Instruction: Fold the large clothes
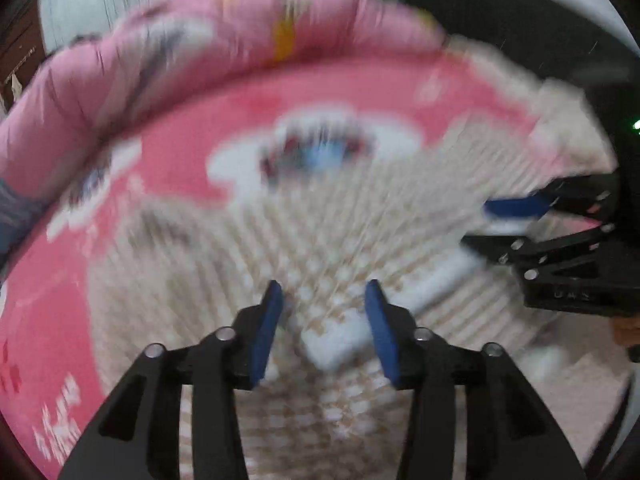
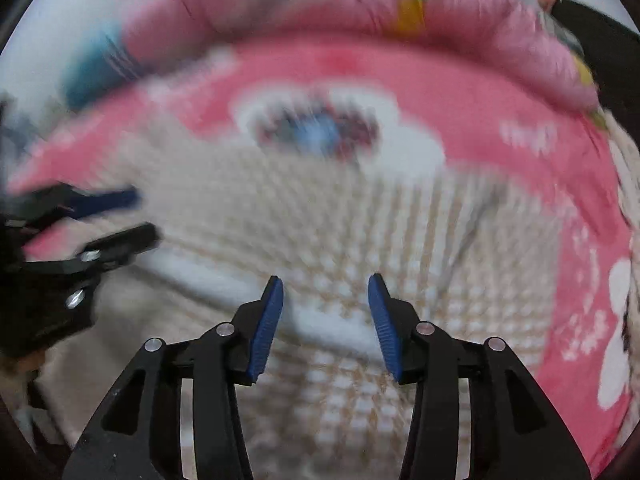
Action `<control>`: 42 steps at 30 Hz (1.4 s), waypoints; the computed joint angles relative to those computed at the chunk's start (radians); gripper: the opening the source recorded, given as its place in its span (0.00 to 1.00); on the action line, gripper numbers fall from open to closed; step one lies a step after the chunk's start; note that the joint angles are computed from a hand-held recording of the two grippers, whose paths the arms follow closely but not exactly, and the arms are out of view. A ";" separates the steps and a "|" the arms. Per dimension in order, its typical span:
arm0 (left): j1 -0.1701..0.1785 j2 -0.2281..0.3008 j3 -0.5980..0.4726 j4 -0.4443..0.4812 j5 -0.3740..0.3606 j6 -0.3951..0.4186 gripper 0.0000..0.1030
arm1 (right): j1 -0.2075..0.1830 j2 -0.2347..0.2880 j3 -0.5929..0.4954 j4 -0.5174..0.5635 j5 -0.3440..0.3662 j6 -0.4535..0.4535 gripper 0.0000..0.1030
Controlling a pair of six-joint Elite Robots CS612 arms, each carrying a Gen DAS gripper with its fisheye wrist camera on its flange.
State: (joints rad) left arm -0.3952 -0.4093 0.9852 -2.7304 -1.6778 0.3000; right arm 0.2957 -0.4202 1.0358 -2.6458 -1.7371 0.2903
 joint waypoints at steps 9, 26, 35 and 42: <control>0.045 -0.150 0.257 -0.237 -0.067 -0.075 0.47 | 0.028 -0.206 0.336 -0.277 -0.010 0.131 0.65; 0.043 -0.219 0.550 -0.373 0.075 -0.236 0.82 | 0.115 -0.148 0.364 -0.281 0.027 0.247 0.91; 0.054 -0.211 0.569 -0.445 0.043 -0.273 0.85 | 0.119 -0.146 0.366 -0.294 0.012 0.285 0.92; 0.052 -0.210 0.573 -0.456 0.045 -0.280 0.86 | 0.115 -0.137 0.359 -0.303 0.026 0.299 0.92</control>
